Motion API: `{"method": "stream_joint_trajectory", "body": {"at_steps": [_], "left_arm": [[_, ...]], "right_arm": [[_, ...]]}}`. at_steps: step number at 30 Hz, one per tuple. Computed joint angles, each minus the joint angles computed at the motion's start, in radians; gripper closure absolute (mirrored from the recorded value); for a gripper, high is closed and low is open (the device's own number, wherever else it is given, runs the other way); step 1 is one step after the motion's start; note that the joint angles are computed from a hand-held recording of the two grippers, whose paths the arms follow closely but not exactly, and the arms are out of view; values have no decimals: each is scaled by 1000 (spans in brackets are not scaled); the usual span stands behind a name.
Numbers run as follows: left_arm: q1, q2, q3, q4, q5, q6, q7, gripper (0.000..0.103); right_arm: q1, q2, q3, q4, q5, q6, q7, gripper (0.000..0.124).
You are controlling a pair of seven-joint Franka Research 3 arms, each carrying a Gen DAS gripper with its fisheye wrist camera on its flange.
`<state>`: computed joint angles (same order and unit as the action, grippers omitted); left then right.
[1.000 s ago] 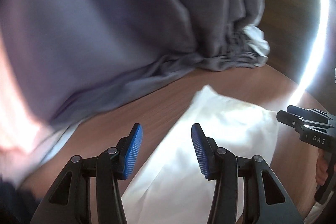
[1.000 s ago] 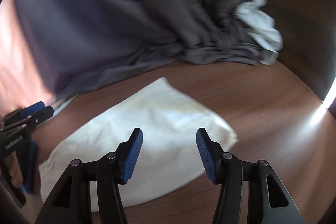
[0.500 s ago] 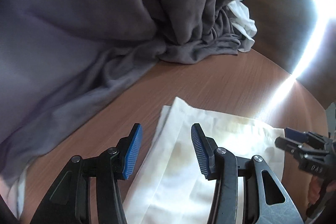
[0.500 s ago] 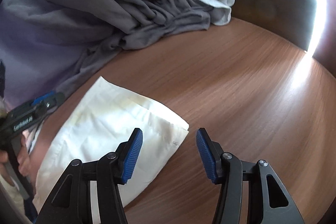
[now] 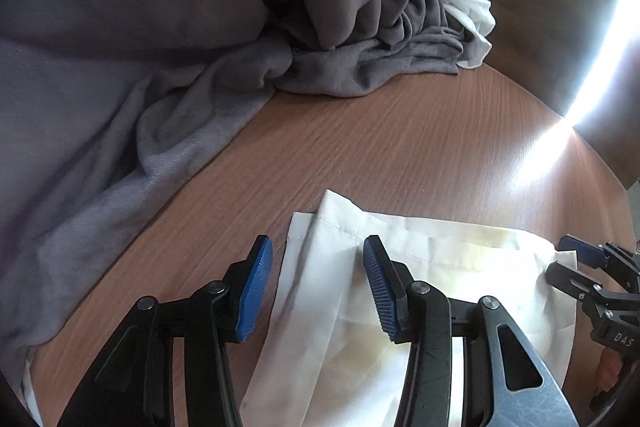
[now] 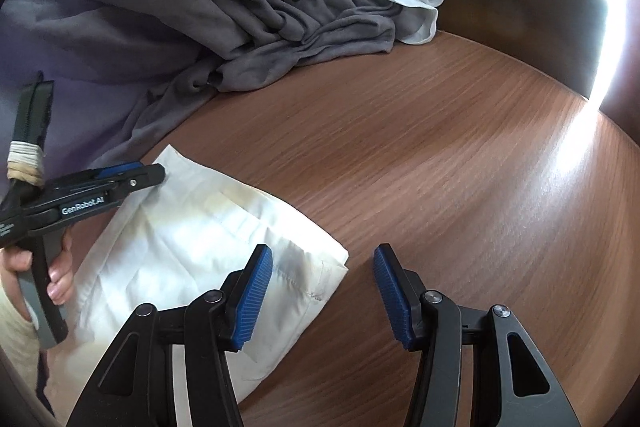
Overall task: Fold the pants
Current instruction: 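Close the left gripper on the cream shorts' folded edge, then lift the shorts with the left gripper while the right gripper pinches the other edge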
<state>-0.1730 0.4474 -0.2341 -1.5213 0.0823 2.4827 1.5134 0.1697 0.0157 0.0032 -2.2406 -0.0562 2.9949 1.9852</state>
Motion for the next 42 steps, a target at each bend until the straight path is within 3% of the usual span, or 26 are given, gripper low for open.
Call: {"method": "stream_joint_trajectory", "body": {"at_steps": [8, 12, 15, 17, 20, 25, 32, 37, 42], "left_arm": [[15, 13, -14, -6, -29, 7, 36, 62], [20, 10, -18, -16, -43, 27, 47, 63], [26, 8, -24, -20, -57, 30, 58, 73], [40, 10, -41, -17, -90, 23, 88, 85], [53, 13, -59, -11, -137, 10, 126, 94], [48, -7, -56, -39, -161, 55, 129, 95], [55, -74, -67, -89, -189, 115, 180, 95], [72, -146, -79, -151, -248, 167, 232, 96], [83, -244, -74, -241, -321, 226, 286, 96]], "right_arm": [[5, 9, -17, 13, -223, 0, 145, 72], [8, 16, -25, 20, -304, 5, 193, 78], [12, 21, -32, 24, -367, 11, 230, 82], [14, 22, -34, 26, -389, 10, 241, 90], [8, 27, -26, 26, -320, 20, 177, 104], [4, 33, -6, 29, -108, 22, -13, 112], [7, -24, -7, 10, -132, 39, -17, 114], [-47, -94, 47, -22, -294, 69, 101, 114], [-141, -163, 152, -44, -427, 88, 210, 114]]}}
